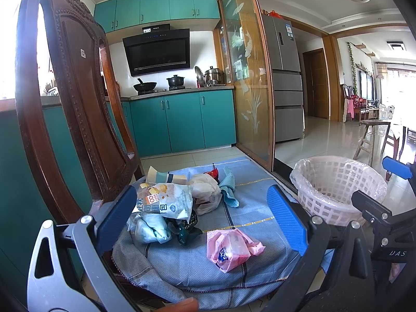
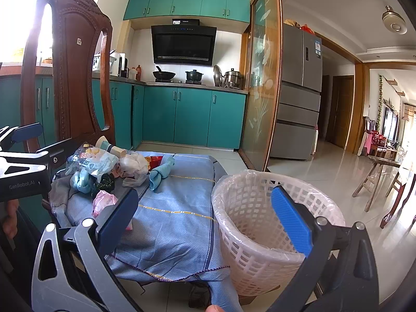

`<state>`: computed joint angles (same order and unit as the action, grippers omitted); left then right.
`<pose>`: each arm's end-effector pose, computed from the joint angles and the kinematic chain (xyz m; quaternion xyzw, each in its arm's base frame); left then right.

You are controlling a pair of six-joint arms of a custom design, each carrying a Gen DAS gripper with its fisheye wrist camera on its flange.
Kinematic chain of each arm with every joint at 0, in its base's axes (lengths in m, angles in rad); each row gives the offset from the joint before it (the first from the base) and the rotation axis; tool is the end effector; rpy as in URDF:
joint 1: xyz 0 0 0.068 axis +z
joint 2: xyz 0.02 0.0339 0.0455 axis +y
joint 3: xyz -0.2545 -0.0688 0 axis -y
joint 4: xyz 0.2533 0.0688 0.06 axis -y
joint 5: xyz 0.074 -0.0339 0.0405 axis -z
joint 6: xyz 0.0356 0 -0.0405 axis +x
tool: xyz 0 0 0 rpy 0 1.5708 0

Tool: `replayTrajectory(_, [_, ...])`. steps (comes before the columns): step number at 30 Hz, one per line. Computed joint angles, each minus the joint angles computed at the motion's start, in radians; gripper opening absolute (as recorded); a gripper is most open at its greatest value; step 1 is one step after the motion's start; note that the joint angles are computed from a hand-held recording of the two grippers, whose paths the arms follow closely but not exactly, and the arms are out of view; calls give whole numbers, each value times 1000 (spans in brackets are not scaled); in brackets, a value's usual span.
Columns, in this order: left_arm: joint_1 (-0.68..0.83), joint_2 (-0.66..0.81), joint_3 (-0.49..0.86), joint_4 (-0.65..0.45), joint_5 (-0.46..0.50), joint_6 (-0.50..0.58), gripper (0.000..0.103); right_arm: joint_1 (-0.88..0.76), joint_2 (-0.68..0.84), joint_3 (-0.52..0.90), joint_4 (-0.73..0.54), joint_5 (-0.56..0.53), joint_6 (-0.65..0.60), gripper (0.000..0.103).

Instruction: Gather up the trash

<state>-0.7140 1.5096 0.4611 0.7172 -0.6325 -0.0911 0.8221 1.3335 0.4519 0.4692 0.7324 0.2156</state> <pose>0.2253 -0.1674 0.1445 0.0651 0.7918 0.0167 0.6071 0.1941 0.1740 0.1633 -0.0463 0.8043 -0.0068 0.5924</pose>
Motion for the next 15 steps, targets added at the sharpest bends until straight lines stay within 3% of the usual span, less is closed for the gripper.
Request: replayTrajectory(15, [-5,-3,2,-5,-5,0,100,2,1,1,0,2,-4,100])
